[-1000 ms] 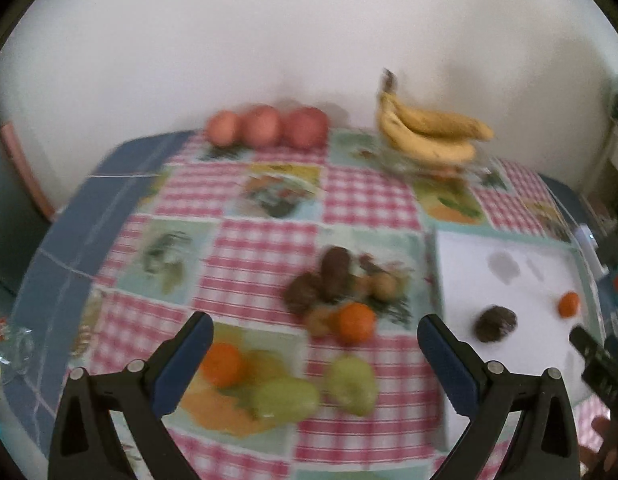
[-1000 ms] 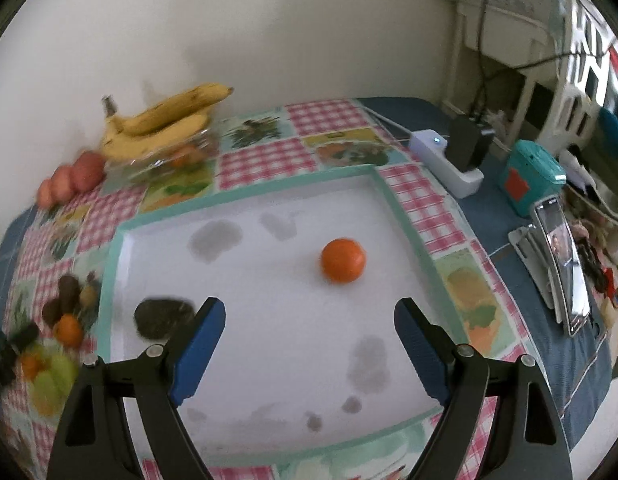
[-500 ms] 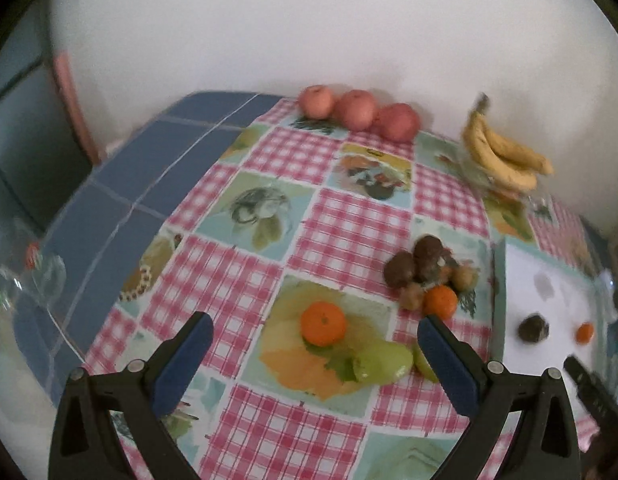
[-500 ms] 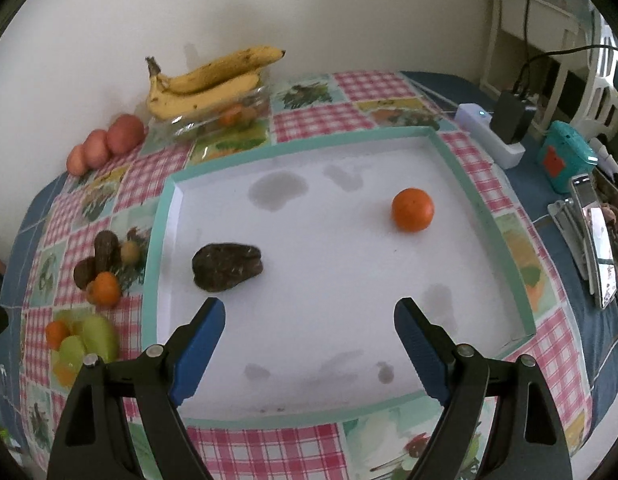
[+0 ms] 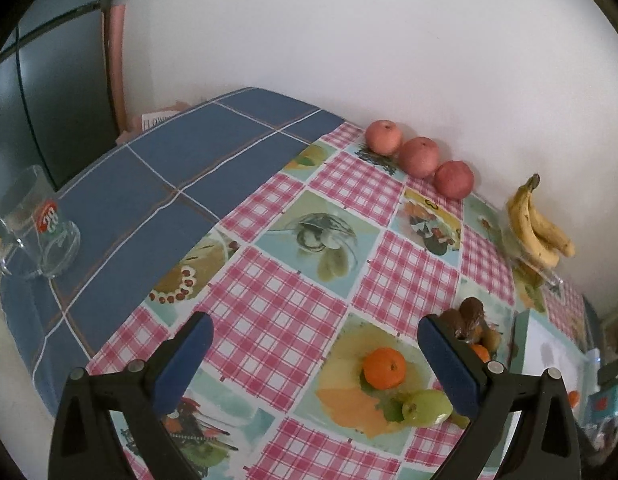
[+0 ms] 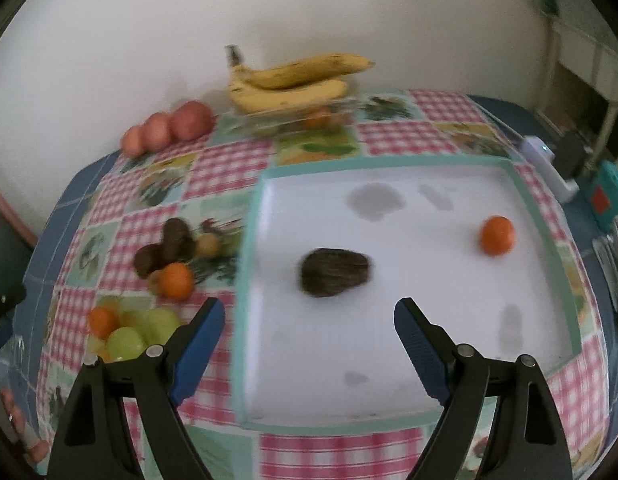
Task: Organize fruits
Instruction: 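Move both open tools back toward the remaining fruits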
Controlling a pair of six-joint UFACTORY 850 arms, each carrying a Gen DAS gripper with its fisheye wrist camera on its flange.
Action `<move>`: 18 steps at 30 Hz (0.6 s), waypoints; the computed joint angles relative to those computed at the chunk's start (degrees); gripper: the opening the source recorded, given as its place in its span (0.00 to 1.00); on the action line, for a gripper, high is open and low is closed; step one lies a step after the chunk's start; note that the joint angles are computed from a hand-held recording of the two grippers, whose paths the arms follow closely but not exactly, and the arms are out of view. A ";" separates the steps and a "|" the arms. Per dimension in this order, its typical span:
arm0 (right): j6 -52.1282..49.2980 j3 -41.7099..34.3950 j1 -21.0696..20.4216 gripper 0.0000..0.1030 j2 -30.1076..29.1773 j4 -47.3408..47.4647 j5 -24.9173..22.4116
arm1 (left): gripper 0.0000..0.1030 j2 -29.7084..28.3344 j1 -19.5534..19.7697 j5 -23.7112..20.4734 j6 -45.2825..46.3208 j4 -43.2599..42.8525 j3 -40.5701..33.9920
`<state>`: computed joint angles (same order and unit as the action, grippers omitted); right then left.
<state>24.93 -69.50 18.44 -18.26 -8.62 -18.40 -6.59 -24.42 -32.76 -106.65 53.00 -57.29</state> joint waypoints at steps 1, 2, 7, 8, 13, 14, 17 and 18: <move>-1.06 -0.27 0.68 0.84 -0.21 0.58 0.09 | 1.00 0.19 0.24 0.65 0.56 -0.11 0.15; -2.98 -0.63 1.20 0.84 -0.52 2.11 0.09 | 1.00 0.18 0.46 1.11 2.19 -1.02 0.04; -11.42 -1.84 3.74 0.84 -1.36 9.03 0.69 | 1.00 -0.36 0.65 1.36 5.32 -2.80 -0.63; -13.69 -2.19 4.25 0.84 -1.60 10.70 0.71 | 1.00 -0.60 0.62 1.60 6.21 -3.09 -0.86; -16.59 -2.97 6.23 0.84 -2.31 10.89 1.24 | 0.99 -1.34 1.16 4.84 9.78 -7.11 -1.48; -17.14 -3.07 6.38 0.83 -2.46 11.25 1.21 | 0.99 -1.82 1.17 4.93 10.88 -8.22 -1.91; -19.24 -3.85 6.54 0.66 -3.42 13.49 0.41 | 0.93 -3.24 1.34 5.72 14.36 -11.64 -3.00; -20.34 -4.27 6.54 0.65 -3.95 14.64 -0.16 | 0.90 -3.73 1.57 6.51 16.33 -13.65 -3.30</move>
